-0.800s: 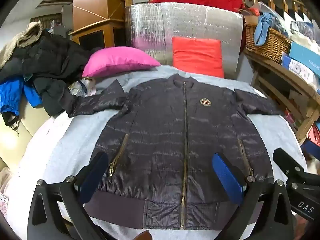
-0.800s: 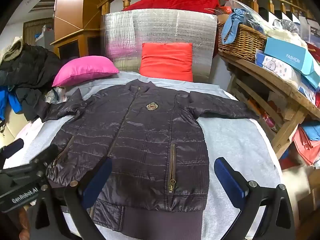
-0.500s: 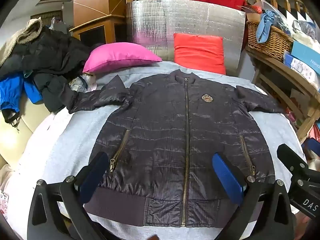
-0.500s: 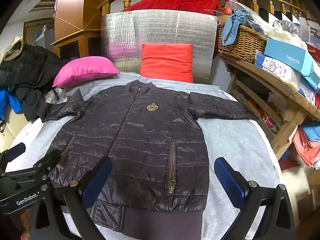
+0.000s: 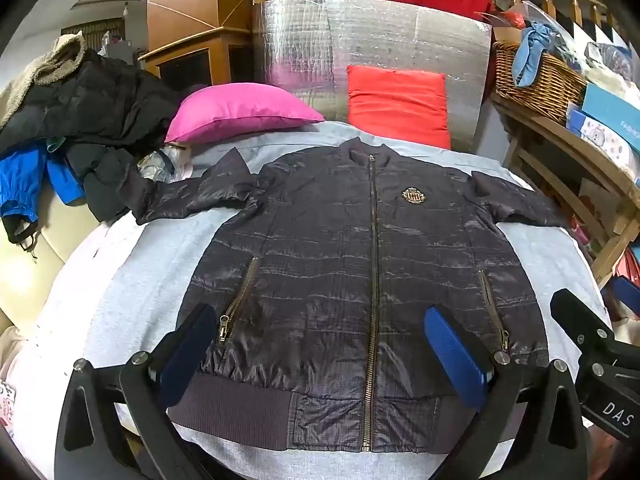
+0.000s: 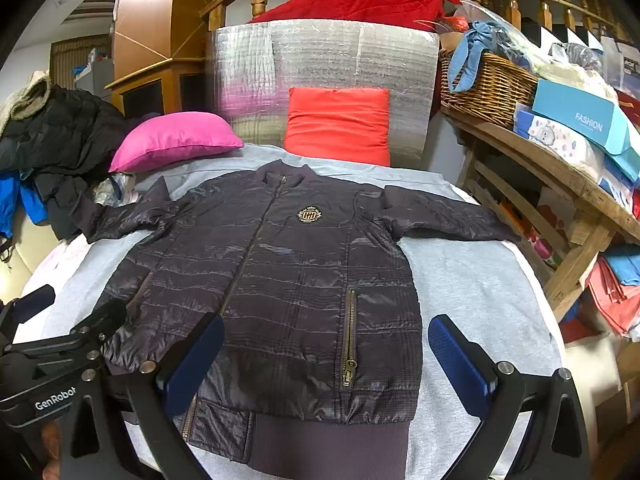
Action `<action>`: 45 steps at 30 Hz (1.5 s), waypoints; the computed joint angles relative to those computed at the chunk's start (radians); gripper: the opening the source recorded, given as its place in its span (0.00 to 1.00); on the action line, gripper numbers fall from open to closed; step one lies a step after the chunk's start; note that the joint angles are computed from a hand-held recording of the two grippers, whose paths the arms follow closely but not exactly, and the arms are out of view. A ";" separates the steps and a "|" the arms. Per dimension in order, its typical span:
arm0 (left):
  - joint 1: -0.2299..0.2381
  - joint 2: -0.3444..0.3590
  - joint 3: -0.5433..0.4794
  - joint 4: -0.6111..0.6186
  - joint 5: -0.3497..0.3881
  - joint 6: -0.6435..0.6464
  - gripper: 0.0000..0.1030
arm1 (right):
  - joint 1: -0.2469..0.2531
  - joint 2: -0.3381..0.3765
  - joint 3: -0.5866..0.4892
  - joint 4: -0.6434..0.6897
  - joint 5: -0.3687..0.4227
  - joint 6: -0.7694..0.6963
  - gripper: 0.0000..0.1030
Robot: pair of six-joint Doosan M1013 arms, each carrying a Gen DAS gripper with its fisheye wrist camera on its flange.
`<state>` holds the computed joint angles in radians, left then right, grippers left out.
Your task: Fold large clothes
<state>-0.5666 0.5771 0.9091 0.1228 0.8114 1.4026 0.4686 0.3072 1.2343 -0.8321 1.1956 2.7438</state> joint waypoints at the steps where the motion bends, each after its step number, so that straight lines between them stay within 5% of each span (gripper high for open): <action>1: -0.001 -0.001 0.002 0.001 -0.001 0.000 1.00 | 0.001 -0.001 0.002 -0.002 -0.001 0.002 1.00; 45: -0.010 -0.016 0.026 0.002 -0.023 0.015 1.00 | 0.007 -0.008 0.006 -0.003 0.001 0.007 1.00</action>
<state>-0.5764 0.5610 0.9354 0.1249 0.7889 1.4176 0.4761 0.2991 1.2406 -0.8352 1.1964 2.7503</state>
